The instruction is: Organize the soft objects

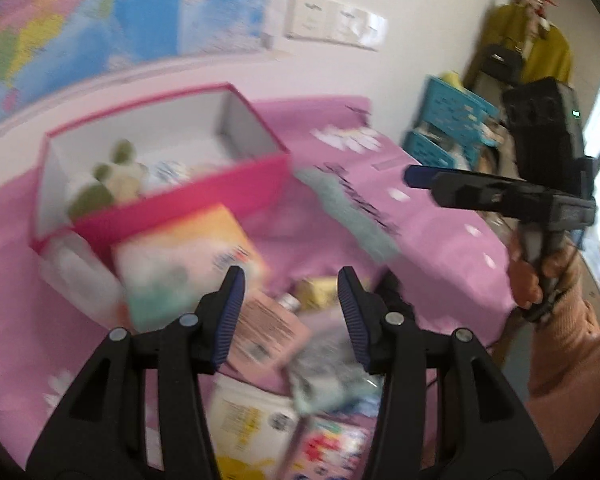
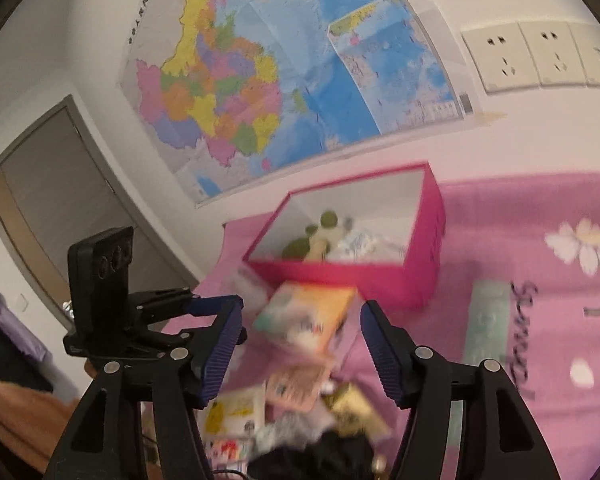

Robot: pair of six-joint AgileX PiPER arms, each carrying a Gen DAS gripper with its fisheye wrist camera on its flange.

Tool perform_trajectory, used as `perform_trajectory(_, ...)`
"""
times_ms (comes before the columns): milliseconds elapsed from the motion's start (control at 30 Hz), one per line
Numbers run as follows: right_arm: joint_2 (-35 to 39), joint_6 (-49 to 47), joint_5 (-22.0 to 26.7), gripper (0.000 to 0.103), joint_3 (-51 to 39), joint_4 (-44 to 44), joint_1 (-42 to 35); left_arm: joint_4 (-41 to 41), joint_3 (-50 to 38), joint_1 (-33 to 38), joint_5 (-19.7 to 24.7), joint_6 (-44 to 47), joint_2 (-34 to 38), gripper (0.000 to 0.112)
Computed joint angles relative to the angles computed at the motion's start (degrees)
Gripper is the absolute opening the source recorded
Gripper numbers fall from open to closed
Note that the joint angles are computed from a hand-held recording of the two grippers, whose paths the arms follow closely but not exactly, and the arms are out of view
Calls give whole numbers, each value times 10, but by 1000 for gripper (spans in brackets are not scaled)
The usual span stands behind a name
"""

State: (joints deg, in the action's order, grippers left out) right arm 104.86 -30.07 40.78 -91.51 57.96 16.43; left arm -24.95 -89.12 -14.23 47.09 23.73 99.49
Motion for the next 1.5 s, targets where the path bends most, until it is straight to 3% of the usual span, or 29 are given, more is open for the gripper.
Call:
perform_trajectory(167,-51,-14,-11,66,112,15,2,-37,58,-27,1,47,-15,50)
perform_trajectory(467,-55,8,-27,70,235,17,8,-66,95,-56,11,70,-13,50)
perform_trajectory(933,-53,-75,-50,70,293,108,38,-54,78,-70,19,34,34,48)
perform_trajectory(1033,-58,-110,-52,50,309,145,33,-53,79,-72,16,34,36,41)
perform_trajectory(1067,-58,-111,-51,34,312,146,32,-59,78,-71,21,37,38,36)
perform_trajectory(1100,-58,-109,-52,25,313,143,31,-59,78,-72,22,38,39,34)
perform_trajectory(1167,-60,-114,-56,17,317,150,31,-53,82,-76,15,34,38,32)
perform_trajectory(1500,-110,-149,-70,9,334,183,30,-123,95,-51,29,81,19,28)
